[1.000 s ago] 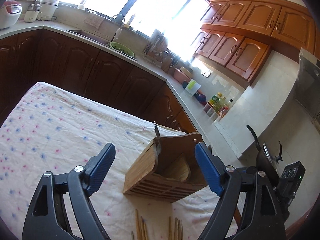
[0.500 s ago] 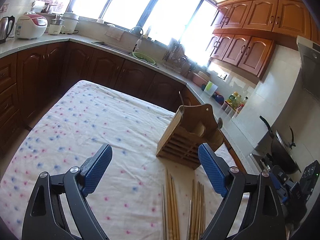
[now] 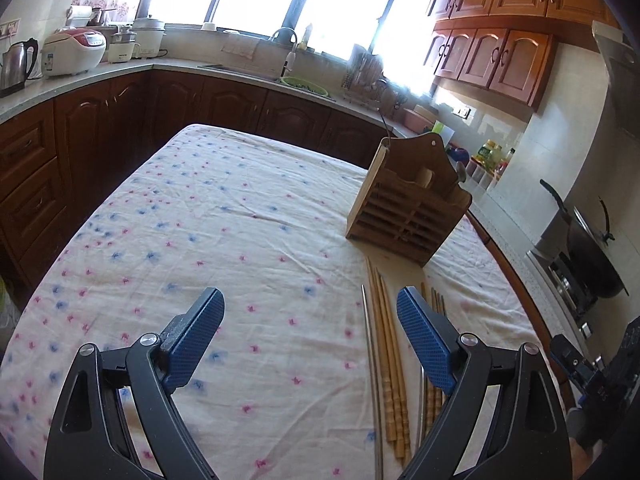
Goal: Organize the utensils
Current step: 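Move both tools back over the chopsticks on the cloth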
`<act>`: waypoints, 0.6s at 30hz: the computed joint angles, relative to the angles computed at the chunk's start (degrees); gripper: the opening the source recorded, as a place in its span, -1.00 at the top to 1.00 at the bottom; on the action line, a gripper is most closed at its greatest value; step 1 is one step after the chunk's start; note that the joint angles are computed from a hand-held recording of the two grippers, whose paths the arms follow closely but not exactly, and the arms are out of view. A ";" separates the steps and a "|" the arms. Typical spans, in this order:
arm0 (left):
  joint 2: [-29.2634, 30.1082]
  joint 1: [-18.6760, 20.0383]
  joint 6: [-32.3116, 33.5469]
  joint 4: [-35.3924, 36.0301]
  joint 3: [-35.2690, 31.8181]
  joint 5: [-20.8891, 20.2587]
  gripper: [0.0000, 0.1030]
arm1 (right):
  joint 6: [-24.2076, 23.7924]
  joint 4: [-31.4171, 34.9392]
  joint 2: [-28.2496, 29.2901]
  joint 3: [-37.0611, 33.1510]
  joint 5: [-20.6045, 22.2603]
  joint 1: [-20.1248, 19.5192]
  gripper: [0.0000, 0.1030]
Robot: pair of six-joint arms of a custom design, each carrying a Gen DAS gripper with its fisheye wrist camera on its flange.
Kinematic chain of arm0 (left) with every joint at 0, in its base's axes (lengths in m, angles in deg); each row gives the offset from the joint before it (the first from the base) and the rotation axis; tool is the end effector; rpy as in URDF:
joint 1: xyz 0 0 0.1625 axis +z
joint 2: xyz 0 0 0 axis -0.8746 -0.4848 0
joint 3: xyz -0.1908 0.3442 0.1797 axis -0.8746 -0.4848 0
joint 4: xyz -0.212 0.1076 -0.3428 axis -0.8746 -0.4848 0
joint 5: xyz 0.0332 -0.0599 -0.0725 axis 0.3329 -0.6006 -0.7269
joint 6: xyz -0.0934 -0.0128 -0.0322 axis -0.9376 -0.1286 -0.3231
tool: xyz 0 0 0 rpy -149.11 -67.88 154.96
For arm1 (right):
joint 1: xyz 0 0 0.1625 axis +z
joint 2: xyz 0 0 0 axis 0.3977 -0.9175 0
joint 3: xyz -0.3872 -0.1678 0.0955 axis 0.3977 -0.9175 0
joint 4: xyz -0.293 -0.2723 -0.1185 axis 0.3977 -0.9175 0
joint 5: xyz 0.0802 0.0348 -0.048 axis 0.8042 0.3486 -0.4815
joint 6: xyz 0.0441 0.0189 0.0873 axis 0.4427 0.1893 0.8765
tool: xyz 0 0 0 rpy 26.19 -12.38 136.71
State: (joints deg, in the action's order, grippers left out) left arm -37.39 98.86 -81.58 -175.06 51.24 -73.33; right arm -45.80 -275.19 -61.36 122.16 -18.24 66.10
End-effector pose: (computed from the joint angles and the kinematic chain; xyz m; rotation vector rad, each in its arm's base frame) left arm -0.2177 -0.4269 0.1483 0.4648 2.5225 -1.1279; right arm 0.0996 -0.3293 0.2379 0.1618 -2.3296 1.3426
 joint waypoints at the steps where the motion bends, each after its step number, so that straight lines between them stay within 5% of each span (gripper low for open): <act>1: 0.14 0.05 -0.12 0.34 -0.02 -0.26 -0.75 | 0.17 0.13 0.17 0.07 -0.10 -0.19 -0.96; 13: 1.81 1.03 -4.82 17.43 -4.61 -0.84 -0.75 | 0.43 2.48 2.00 -0.81 -1.91 -0.68 -0.95; 18: 3.46 1.76 -4.02 20.33 -6.60 -2.06 -0.75 | 0.92 6.54 1.82 -2.12 -2.33 -0.80 -0.80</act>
